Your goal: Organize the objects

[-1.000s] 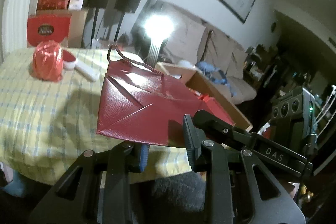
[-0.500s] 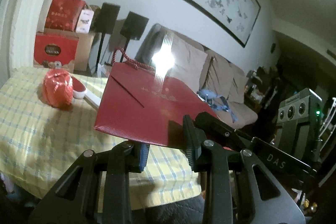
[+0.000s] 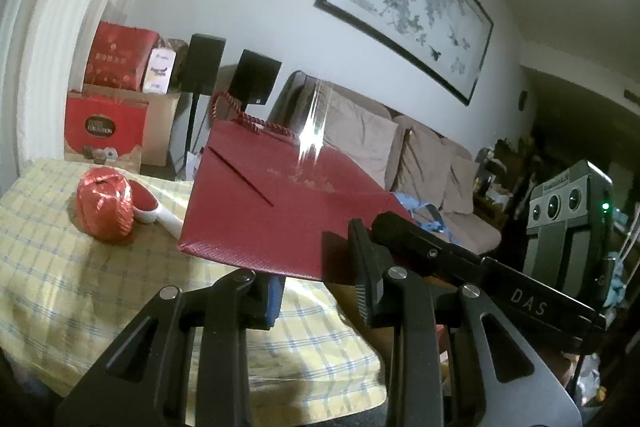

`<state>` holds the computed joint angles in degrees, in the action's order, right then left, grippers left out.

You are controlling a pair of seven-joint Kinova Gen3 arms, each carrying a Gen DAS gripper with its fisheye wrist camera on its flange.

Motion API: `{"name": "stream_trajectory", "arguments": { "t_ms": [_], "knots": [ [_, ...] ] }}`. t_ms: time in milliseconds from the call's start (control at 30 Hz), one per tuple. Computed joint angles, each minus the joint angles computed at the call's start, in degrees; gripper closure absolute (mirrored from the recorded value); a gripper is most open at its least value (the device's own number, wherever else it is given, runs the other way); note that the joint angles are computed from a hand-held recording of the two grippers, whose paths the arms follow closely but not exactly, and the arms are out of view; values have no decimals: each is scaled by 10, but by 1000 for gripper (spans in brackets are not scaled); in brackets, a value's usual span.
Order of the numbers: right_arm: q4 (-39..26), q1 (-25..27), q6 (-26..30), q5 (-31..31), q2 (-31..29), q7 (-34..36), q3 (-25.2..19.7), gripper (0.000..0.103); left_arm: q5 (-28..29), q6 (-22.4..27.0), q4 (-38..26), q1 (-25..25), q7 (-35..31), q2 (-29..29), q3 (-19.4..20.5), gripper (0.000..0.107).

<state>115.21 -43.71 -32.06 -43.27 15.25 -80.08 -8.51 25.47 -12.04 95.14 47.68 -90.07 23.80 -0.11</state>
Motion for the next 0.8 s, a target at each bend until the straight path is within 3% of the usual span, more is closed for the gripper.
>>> {"name": "stream_trajectory", "arguments": {
  "t_ms": [200,333,600,800],
  "knots": [
    [24,25,-6,54,-5,-49,-9,84,48,13,-23,56,-37,17,-58,80],
    [18,31,25,65,-13,-39,4,84,39,27,-45,43,-21,28,-47,80],
    [26,70,29,142,-26,-101,-4,84,61,34,-80,102,-29,46,-116,80],
    [31,82,33,159,-32,-117,-1,84,57,49,-104,107,-18,58,-124,80]
  ]
}}
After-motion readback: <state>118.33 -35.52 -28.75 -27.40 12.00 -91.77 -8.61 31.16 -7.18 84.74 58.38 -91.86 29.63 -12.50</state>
